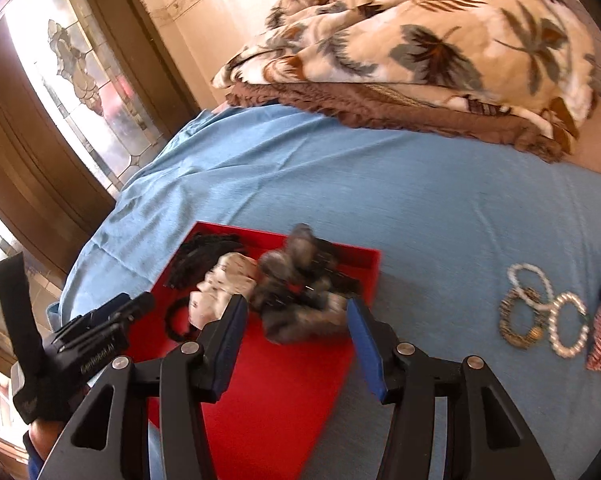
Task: Organize jewelry
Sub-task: 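Lower both held items into the red tray and open both tools, then grasp the leopard bracelet with the left tool while the right grasps the red polka-dot scrunchie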
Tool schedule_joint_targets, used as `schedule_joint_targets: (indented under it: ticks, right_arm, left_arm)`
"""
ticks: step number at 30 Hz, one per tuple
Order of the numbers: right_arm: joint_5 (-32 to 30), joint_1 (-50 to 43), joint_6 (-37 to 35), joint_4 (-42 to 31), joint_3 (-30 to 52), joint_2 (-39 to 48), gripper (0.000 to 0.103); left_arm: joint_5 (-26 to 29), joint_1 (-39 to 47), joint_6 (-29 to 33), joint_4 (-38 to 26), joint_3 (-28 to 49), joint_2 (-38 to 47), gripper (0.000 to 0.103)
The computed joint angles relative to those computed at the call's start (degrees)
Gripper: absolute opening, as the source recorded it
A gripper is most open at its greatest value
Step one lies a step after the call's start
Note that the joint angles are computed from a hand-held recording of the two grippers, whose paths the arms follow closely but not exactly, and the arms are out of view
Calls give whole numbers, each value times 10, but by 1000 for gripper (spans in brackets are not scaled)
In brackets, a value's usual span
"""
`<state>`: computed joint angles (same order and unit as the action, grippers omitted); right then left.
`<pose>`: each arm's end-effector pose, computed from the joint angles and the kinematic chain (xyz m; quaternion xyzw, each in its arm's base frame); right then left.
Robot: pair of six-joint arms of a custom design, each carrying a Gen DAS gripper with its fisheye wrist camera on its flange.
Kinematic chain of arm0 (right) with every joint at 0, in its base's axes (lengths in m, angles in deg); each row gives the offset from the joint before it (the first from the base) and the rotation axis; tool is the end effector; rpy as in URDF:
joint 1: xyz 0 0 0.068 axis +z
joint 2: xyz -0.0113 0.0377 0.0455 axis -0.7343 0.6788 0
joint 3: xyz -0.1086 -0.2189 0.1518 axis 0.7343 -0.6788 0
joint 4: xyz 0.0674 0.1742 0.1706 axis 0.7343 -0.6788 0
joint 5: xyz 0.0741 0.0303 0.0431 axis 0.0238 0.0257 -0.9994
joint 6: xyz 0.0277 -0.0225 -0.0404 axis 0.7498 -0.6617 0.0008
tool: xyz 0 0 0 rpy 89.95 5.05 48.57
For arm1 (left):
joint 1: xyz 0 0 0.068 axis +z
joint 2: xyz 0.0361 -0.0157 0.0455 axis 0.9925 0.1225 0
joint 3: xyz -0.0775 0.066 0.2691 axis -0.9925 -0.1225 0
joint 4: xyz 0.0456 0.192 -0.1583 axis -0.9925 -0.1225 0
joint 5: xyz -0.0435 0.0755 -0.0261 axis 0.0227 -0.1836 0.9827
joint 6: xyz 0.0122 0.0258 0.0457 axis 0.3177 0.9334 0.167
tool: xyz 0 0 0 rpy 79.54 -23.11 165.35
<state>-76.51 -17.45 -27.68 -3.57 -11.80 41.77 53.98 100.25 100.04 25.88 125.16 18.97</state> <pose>0.2198 0.1172 0.2552 0.2400 0.9184 0.1269 0.2879 0.2868 0.0714 0.1690 0.1606 0.9215 -0.1154 0.3343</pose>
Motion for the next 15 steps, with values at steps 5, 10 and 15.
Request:
schedule_joint_targets:
  ticks: [5, 10, 15]
  right_arm:
    - [27, 9, 24, -61, -46, -95, 56]
    - [72, 42, 70, -168, -78, -205, 58]
    - [151, 140, 194, -348, -87, -316, 61]
  left_arm:
    - [-10, 9, 6, 15, -21, -9, 47]
    - [-21, 14, 1, 59, -61, -33, 47]
    - [-9, 16, 2, 102, -113, -78, 47]
